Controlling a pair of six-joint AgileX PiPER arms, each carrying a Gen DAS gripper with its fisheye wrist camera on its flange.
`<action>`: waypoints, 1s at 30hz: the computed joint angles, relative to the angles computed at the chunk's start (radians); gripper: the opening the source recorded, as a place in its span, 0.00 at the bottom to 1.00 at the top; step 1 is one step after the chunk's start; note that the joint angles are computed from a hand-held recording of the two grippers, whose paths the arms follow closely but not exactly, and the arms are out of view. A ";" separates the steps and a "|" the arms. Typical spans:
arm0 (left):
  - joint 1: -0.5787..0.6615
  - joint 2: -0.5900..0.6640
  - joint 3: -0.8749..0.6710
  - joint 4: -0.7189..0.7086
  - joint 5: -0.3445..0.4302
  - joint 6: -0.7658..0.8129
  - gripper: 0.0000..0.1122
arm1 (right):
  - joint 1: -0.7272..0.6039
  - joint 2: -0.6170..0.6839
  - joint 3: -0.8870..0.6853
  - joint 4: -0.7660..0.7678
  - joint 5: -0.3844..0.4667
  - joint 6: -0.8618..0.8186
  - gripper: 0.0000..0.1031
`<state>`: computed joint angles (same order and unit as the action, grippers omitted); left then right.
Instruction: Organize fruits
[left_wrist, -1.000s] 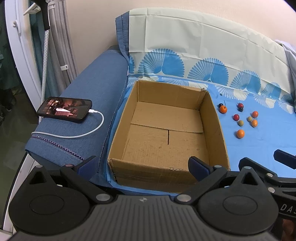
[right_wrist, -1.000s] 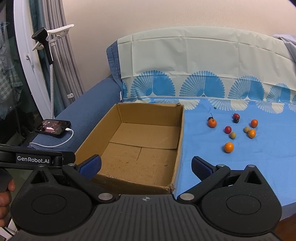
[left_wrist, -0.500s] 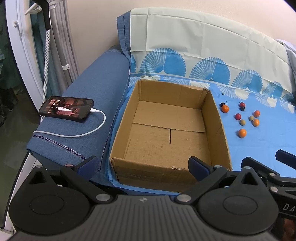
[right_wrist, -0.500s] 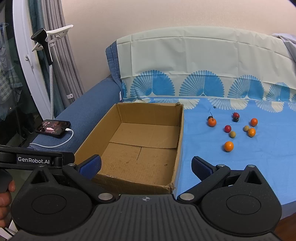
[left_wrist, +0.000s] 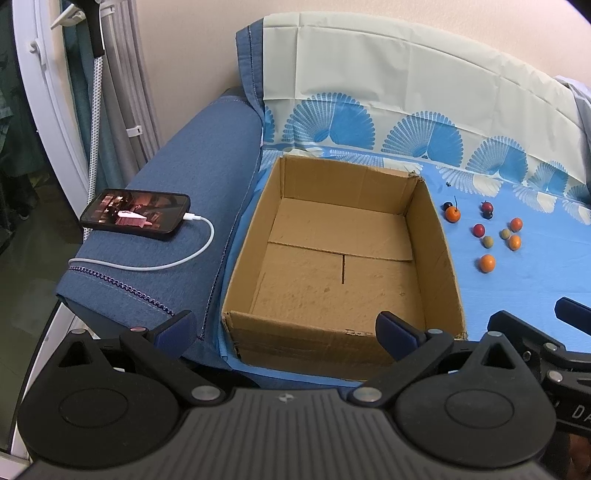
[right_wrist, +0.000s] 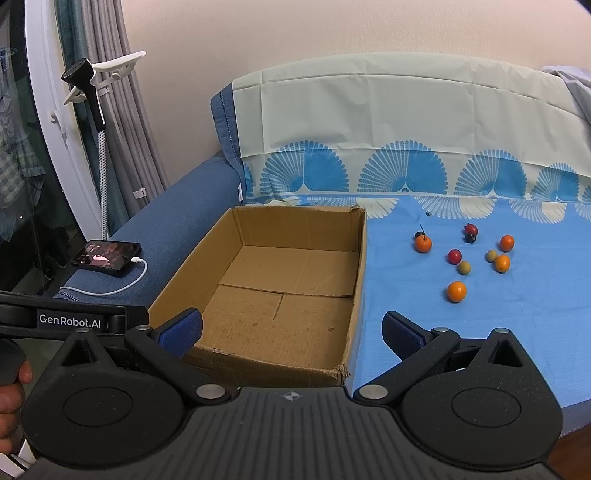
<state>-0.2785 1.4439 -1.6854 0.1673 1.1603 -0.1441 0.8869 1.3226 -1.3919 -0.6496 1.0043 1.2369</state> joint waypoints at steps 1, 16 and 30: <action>-0.001 0.000 0.000 0.002 0.000 -0.001 0.92 | 0.001 0.000 -0.001 0.000 0.001 0.001 1.00; -0.007 0.001 0.001 0.010 0.005 -0.007 0.92 | 0.001 0.003 -0.002 0.003 0.000 0.000 0.99; -0.096 0.070 -0.062 0.044 0.047 -0.029 0.92 | -0.080 -0.050 0.095 -0.013 -0.030 0.056 0.99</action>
<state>-0.3746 1.5134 -1.7476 0.2110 1.2075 -0.1734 0.8066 1.2731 -1.2973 -0.6627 0.9742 1.2931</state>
